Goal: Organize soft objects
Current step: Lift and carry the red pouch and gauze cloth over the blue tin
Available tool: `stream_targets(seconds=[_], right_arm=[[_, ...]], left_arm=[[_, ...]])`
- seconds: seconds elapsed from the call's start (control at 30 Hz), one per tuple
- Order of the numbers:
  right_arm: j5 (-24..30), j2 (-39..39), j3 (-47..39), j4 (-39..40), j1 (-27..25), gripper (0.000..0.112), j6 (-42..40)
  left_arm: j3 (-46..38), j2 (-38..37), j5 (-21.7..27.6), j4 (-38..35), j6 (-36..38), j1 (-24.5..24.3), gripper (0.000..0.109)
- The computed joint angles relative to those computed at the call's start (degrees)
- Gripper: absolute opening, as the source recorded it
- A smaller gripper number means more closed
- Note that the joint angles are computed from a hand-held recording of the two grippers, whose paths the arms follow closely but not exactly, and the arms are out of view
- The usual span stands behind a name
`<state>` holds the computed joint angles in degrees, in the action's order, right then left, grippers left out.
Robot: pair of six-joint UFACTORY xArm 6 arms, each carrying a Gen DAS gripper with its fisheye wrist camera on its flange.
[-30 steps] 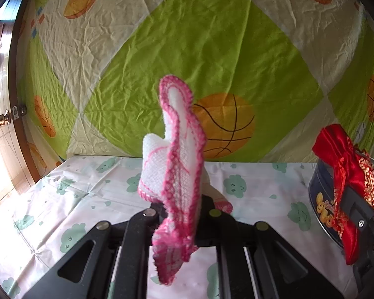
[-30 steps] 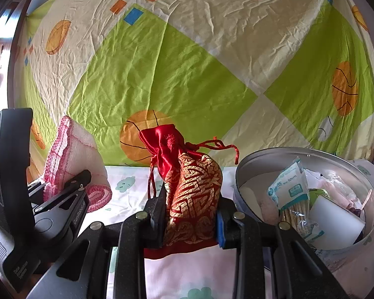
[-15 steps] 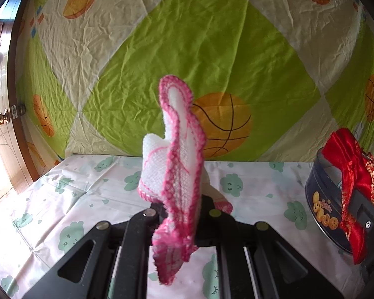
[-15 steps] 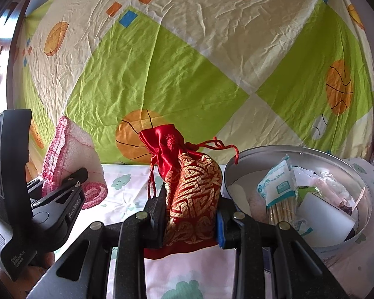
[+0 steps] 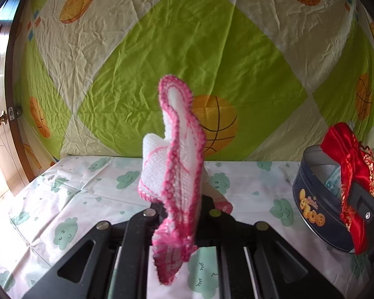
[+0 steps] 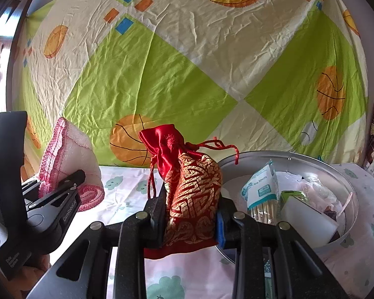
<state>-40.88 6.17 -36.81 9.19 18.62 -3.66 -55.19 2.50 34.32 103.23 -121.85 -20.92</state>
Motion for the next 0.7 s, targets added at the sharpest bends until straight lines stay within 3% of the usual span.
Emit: stream_targets(seconds=[0.7], right_arm=[[-3.0, -4.5, 5.4, -6.5, -5.9, 0.032, 2.9]], left_arm=[[1.4, -1.2, 2.5, -3.2, -0.4, -5.7, 0.008]])
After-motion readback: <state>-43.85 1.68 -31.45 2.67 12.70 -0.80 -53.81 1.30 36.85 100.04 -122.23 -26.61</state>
